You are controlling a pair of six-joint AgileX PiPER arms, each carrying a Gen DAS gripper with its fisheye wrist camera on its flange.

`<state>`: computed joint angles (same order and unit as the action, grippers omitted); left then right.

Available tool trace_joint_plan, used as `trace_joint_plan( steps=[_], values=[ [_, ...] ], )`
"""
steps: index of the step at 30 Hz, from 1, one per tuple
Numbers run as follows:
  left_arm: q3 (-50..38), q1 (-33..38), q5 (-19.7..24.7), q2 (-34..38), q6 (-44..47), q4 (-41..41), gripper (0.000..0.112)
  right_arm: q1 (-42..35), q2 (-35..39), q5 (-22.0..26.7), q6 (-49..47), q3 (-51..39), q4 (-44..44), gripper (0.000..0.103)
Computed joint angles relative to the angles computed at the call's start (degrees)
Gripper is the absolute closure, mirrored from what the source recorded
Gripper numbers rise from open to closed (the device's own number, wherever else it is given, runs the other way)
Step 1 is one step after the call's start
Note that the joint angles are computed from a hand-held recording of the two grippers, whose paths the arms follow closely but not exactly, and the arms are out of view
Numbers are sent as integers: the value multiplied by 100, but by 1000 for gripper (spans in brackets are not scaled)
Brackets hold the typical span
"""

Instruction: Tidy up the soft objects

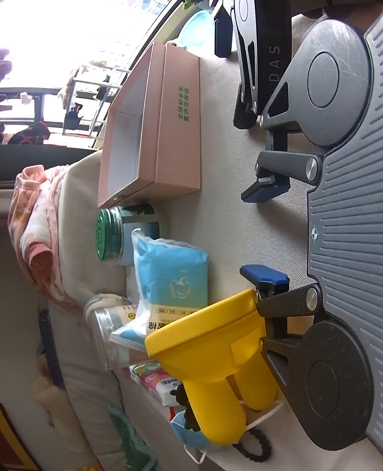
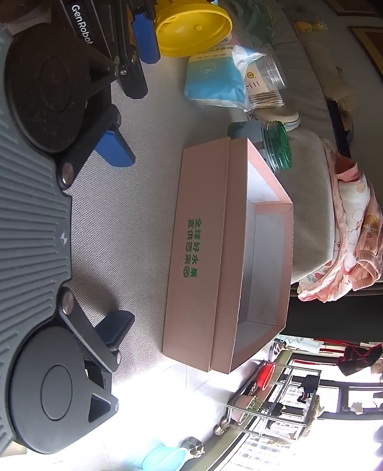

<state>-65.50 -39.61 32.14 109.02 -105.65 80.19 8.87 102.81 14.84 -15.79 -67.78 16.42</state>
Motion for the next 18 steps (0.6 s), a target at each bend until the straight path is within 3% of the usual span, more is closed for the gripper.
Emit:
trace_joint_plan(
  steps=[4,18],
  values=[
    [4,5,-14,-6,-9,3,61,56,20,-8,285,-20,-296,0],
    [58,-12,-28,-40,-104,45,61,15,-5,-6,93,9,-102,0]
  ],
)
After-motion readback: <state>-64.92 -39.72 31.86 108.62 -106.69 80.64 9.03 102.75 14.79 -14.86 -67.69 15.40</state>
